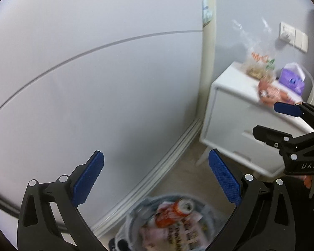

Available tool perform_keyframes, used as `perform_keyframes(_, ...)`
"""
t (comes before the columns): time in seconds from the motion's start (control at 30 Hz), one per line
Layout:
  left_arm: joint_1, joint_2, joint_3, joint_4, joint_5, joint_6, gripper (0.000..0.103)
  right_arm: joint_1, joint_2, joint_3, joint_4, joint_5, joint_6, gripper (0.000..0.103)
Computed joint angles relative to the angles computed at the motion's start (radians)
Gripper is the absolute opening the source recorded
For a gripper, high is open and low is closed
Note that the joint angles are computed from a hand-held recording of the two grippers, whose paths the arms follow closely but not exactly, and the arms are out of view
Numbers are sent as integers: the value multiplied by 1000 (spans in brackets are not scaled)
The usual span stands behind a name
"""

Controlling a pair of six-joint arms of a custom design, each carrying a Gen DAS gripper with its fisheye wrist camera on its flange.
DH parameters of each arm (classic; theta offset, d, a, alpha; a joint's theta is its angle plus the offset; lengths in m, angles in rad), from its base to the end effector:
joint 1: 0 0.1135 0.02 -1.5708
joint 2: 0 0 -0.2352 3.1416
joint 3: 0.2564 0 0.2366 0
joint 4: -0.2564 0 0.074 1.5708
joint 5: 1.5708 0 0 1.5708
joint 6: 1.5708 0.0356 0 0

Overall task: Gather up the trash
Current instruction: 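Move both grippers back to the brown sausage package on the nightstand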

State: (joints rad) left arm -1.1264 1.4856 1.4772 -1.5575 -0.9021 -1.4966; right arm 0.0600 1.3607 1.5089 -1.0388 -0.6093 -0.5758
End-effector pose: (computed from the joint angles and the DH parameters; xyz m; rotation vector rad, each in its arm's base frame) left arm 0.1240 -0.1955 0.3099 -0.4174 2.2149 0.2746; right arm 0.2517 0.0355 0.3564 -0.9606 2.1017 0.4910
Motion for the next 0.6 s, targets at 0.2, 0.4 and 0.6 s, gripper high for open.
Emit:
perform_keyframes(0.2, 71, 71, 156, 161, -4, 247, 97, -166, 142, 232, -97, -102, -56, 92)
perform_keyframes(0.4, 135, 208, 342, 288, 48, 460, 97, -297, 327, 479, -180, -132, -75, 92)
perform_keyframes(0.6, 178, 388, 572, 385, 112, 672, 97, -435, 563, 807, -311, -142, -137, 92)
